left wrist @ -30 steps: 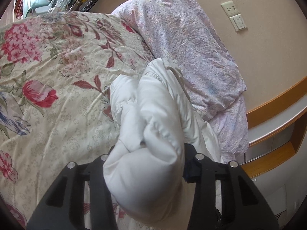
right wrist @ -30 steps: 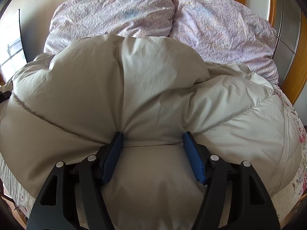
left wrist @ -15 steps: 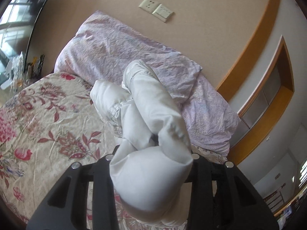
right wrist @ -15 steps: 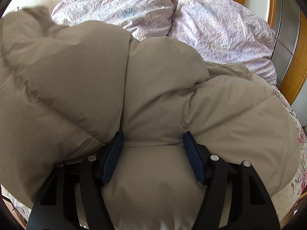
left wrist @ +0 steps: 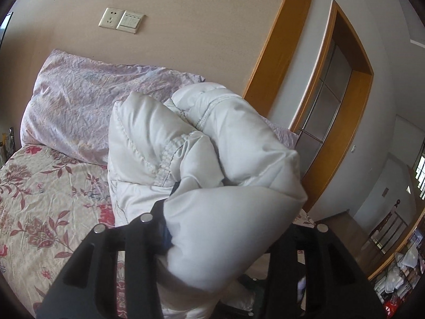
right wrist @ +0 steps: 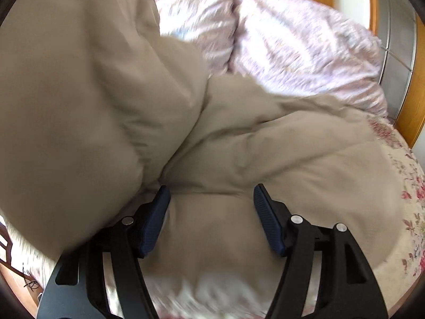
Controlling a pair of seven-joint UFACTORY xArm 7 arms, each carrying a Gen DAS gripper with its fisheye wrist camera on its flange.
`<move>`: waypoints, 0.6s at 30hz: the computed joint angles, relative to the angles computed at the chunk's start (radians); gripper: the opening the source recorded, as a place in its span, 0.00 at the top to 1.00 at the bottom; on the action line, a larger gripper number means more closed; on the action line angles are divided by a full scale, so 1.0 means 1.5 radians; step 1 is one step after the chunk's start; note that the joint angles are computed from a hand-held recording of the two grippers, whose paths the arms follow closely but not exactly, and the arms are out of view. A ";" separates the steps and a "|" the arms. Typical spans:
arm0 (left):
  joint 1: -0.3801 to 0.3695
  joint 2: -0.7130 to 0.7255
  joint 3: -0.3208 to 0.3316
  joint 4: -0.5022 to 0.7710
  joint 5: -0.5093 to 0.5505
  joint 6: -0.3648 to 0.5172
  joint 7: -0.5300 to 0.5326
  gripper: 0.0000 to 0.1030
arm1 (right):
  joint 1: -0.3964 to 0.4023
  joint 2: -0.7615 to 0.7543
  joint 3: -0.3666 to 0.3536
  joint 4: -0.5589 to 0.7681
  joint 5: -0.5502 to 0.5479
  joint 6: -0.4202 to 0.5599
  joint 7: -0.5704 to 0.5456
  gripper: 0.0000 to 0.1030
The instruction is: Fold large clothes
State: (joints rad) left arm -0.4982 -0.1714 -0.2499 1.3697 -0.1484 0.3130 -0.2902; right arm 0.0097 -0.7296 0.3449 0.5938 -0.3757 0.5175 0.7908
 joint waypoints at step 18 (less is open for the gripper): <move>-0.150 0.257 -0.054 0.248 0.115 0.125 0.005 0.55 | -0.053 -0.435 -0.098 -0.208 0.080 0.162 -0.075 0.30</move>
State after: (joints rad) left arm -0.7234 0.2138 -0.3304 1.7421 0.0239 0.5009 -0.2826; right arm -0.0694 -1.3818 0.1974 0.2815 -0.2550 0.7612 0.6776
